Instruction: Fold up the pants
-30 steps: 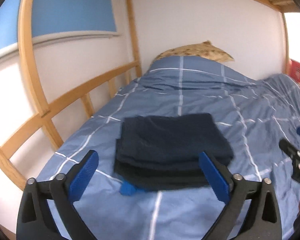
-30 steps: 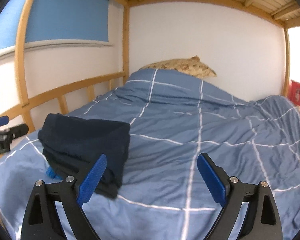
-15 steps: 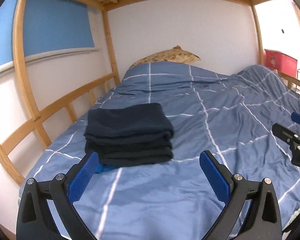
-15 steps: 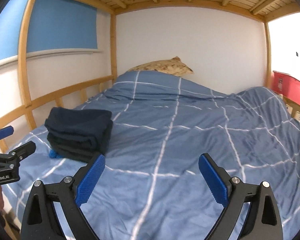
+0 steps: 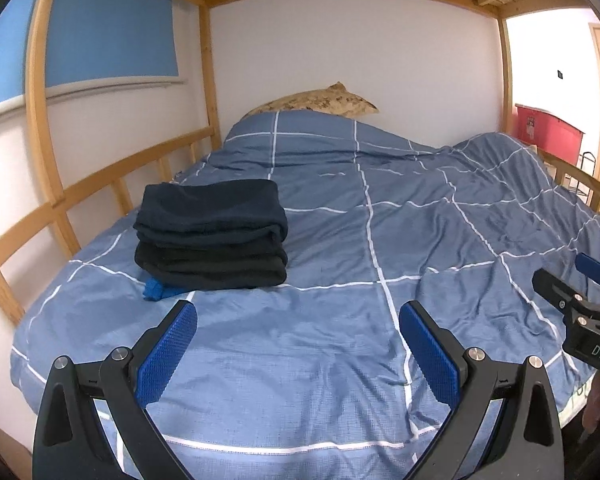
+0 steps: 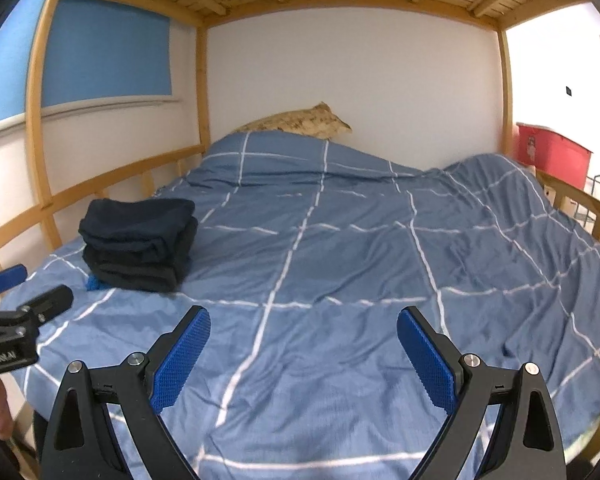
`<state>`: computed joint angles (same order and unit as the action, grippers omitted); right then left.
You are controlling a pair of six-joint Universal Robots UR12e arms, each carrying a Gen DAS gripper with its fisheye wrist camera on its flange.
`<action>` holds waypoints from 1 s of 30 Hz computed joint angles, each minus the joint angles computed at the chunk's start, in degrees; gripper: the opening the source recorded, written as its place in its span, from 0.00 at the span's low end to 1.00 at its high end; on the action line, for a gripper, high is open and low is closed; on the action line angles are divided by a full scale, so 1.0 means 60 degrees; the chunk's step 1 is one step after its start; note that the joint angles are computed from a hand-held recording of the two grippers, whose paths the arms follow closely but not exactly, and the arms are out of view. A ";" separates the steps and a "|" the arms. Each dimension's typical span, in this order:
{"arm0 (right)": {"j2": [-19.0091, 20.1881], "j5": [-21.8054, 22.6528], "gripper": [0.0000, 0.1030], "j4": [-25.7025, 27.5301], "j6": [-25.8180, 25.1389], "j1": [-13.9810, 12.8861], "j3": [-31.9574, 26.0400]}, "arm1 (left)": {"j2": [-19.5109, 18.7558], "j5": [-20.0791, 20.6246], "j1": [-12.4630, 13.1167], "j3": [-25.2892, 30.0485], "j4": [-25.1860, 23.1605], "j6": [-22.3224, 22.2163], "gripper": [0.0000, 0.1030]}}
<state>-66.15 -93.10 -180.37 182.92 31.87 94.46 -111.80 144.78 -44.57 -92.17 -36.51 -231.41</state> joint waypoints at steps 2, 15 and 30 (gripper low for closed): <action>-0.0056 -0.0068 0.93 -0.0005 0.0081 -0.0024 0.0129 | -0.0102 0.0274 -0.0075 0.0097 -0.0135 0.0026 1.00; -0.0129 0.0075 0.93 -0.0012 0.0336 -0.0147 0.0318 | -0.0244 -0.0099 -0.0103 0.0315 0.0007 0.0372 1.00; -0.0125 0.0164 0.93 0.0003 0.0334 -0.0199 0.0307 | -0.0226 0.0341 -0.0168 0.0336 -0.0311 0.0142 1.00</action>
